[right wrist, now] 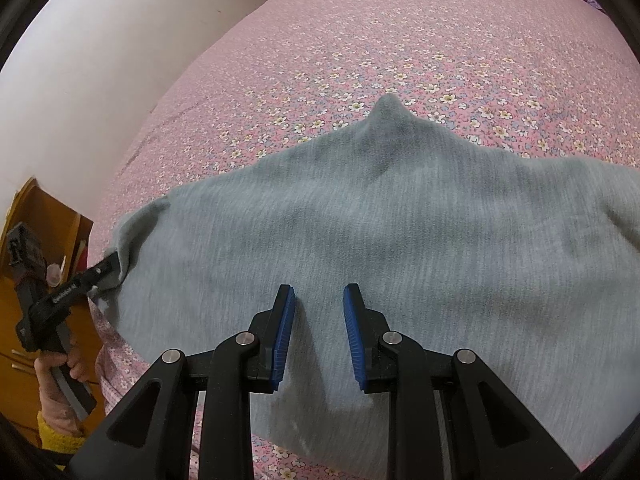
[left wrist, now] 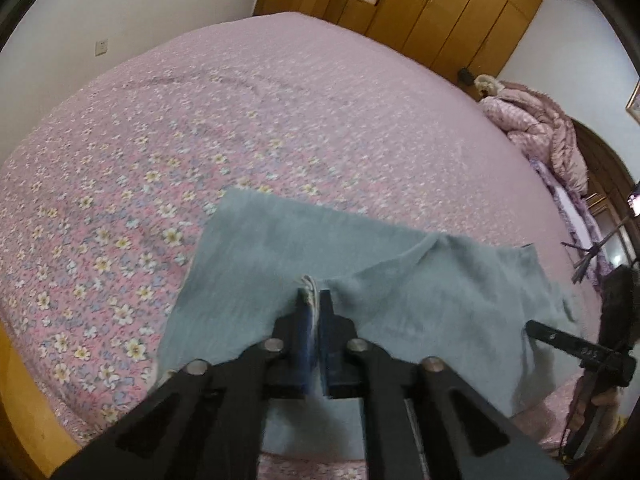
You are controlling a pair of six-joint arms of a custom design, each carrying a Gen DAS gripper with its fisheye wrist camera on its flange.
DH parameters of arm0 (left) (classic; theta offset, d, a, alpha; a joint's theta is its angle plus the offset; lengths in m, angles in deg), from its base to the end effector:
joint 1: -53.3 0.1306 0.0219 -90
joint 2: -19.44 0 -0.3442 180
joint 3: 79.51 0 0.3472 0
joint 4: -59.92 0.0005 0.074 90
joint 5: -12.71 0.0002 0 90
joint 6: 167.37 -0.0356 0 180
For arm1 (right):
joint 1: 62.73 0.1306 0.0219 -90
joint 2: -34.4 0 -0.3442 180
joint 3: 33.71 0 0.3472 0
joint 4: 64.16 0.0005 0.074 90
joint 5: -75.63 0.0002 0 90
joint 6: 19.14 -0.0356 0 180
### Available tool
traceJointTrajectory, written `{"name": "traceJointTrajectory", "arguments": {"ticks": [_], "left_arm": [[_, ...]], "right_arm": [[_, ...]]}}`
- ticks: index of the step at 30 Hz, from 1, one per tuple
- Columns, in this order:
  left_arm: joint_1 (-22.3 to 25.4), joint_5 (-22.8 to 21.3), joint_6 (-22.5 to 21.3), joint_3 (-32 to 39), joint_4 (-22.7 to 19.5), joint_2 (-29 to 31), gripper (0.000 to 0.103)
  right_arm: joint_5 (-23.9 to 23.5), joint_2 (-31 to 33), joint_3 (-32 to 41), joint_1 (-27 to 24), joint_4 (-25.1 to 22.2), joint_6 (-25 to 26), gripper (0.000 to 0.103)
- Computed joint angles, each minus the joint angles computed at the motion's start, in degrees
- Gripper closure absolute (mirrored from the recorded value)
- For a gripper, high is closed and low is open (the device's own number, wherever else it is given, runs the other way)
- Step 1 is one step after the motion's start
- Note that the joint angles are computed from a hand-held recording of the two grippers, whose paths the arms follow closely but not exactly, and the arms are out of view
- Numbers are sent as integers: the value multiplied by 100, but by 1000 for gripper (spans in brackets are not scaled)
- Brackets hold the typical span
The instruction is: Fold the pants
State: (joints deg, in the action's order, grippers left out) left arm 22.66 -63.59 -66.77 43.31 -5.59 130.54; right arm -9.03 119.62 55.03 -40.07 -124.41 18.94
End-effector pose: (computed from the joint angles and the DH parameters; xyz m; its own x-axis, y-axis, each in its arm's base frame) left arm 0.4685 -0.2879 0.4345 -0.7956 0.2635 -0.5455 0.4773 0.8272 -0.2965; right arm 0.3703 0.1504 0.4033 -0.7407 0.5400 -0.3996 0.3998 0.8324 0.3838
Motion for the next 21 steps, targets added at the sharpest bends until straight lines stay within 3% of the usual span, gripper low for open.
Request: {"name": "traceJointTrajectory", "arguments": {"ticks": [5, 9, 14, 20, 21], "left_arm": [[49, -387, 95, 250, 304, -25, 100], [83, -567, -102, 892, 93, 402, 100], [-61, -1132, -557, 1054, -56, 761, 100], [-29, -1046, -302, 634, 243, 623, 100], [-16, -1012, -288, 642, 232, 627, 100]], "right_arm": [[81, 77, 128, 32, -61, 61, 76], [95, 111, 157, 48, -78, 72, 76], [20, 28, 168, -41, -64, 237, 76], [624, -6, 575, -432, -484, 735, 76], [706, 18, 632, -522, -466, 878, 72]]}}
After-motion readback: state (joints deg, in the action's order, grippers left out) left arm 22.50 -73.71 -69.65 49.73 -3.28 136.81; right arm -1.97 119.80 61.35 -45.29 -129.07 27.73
